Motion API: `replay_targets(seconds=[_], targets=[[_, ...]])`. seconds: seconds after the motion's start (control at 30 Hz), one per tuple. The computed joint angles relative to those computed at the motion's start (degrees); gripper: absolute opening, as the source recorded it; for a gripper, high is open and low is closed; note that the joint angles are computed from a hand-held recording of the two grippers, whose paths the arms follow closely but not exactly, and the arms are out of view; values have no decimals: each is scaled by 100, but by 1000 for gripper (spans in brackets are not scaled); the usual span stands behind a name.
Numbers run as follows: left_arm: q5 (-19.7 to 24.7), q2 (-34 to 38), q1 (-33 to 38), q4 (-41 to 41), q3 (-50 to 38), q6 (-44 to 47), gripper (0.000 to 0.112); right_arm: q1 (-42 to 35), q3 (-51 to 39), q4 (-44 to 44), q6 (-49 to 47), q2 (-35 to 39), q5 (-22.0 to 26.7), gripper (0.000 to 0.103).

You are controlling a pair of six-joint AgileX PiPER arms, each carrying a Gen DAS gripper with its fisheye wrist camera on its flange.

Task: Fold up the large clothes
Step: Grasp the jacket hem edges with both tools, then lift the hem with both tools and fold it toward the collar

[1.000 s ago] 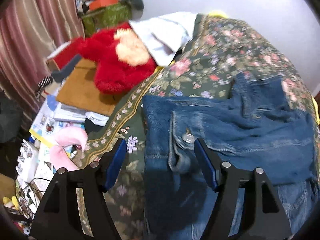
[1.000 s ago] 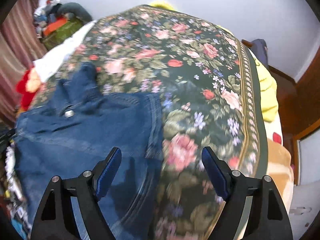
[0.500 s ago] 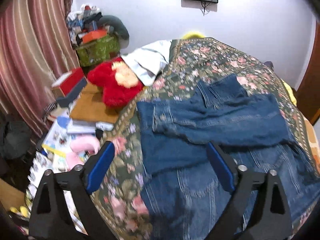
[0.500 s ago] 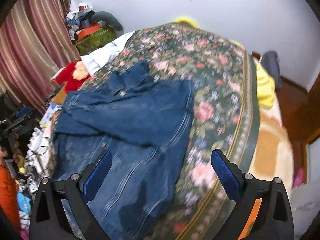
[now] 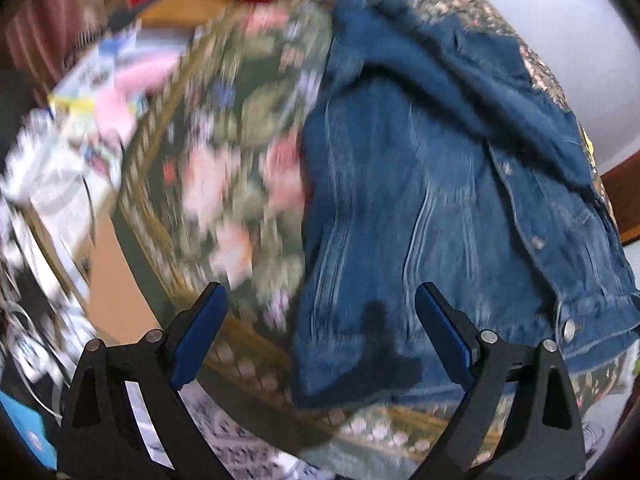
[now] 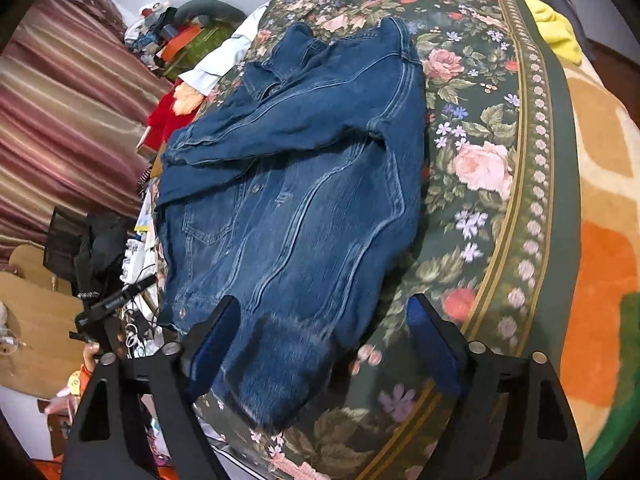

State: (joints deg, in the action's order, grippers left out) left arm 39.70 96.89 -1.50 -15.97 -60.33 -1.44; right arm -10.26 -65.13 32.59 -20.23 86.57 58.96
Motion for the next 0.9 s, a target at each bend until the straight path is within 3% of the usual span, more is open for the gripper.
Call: replay_targets(seconds=[0.07,0.23,0.33,0.4,0.43,0.57,0.7,0.9], targets=[[-28,-1,109,-633,289,447,92,107,206,-45,-8,-199,-170,79],[-407,8,4,-1412,843,757,72,-115,340,733,-319,-234,50,74],[-517,-210,-225,-1047,871,269,49,58,437,705,-221,-202,-128,57],[-509,-372,-389,-797,845,67,27,271,535,532,-119,-289,-377,46],[-474,-426,-479,-562,795,-163,23,351,538,447,-101,-298,-443,40],[-247,-708,-640,-269,529,-452,19,407,405,390,-121,-218,-435,24],[-96,-942,-661,-230,-31,-321,18,240,38,683,-449,-61,-225,19],[124,-671,-756,-261,-1702,-191,17,412,-757,725,-436,142,-394,16]])
